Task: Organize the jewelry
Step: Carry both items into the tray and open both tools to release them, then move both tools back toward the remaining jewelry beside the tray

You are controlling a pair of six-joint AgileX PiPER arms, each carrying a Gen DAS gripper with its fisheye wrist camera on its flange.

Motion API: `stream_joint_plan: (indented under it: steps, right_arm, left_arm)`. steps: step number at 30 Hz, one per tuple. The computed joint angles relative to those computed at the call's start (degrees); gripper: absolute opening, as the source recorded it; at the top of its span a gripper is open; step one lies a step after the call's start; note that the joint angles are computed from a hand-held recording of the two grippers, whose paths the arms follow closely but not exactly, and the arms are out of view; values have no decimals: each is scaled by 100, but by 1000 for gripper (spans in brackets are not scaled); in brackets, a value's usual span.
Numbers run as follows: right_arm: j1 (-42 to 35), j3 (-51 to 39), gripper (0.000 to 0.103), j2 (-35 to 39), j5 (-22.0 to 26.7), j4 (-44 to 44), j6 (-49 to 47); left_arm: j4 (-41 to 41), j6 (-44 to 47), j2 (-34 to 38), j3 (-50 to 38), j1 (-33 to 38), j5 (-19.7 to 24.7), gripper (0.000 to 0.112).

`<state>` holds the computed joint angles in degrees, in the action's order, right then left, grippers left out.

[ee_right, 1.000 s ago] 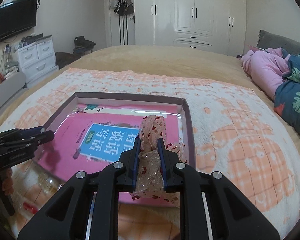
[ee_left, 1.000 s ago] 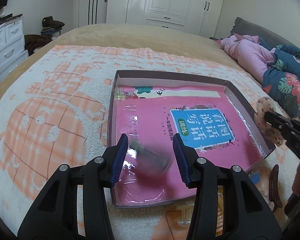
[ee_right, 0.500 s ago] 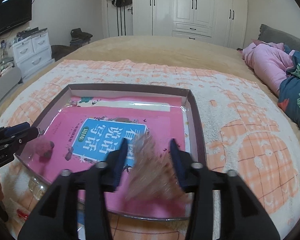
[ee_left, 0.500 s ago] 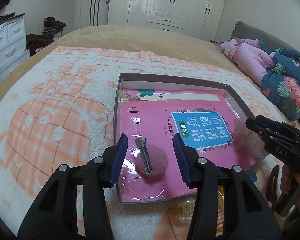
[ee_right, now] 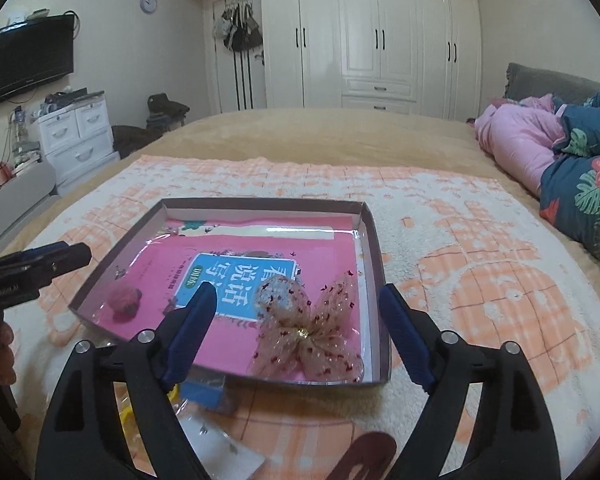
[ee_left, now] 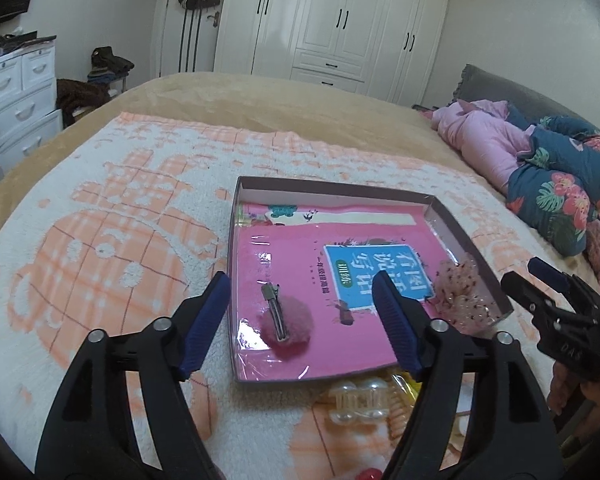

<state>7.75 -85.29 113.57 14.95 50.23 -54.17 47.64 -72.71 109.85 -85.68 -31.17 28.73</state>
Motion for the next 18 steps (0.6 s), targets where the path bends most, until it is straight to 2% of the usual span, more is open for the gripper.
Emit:
stream_joint_plan:
  steps: [6,8,12,18]
  right_arm:
    - [20,757,90,-466,-265,1969,-2062]
    - [4,973,91,-612,-221,2568,-2672]
    - [-5,1346,93,-866,-212,3287,-3427]
    - [-27,1749,94,-1150,-177,3825,-4033]
  left_arm:
    - [690,-720,-313,368,-201,33,80]
    - [873,-879,-380,439,-279,99,84]
    - [1208,-1188,-512,596,-428,167,88]
    - [1680,-1604,-669,758,-647,327,89]
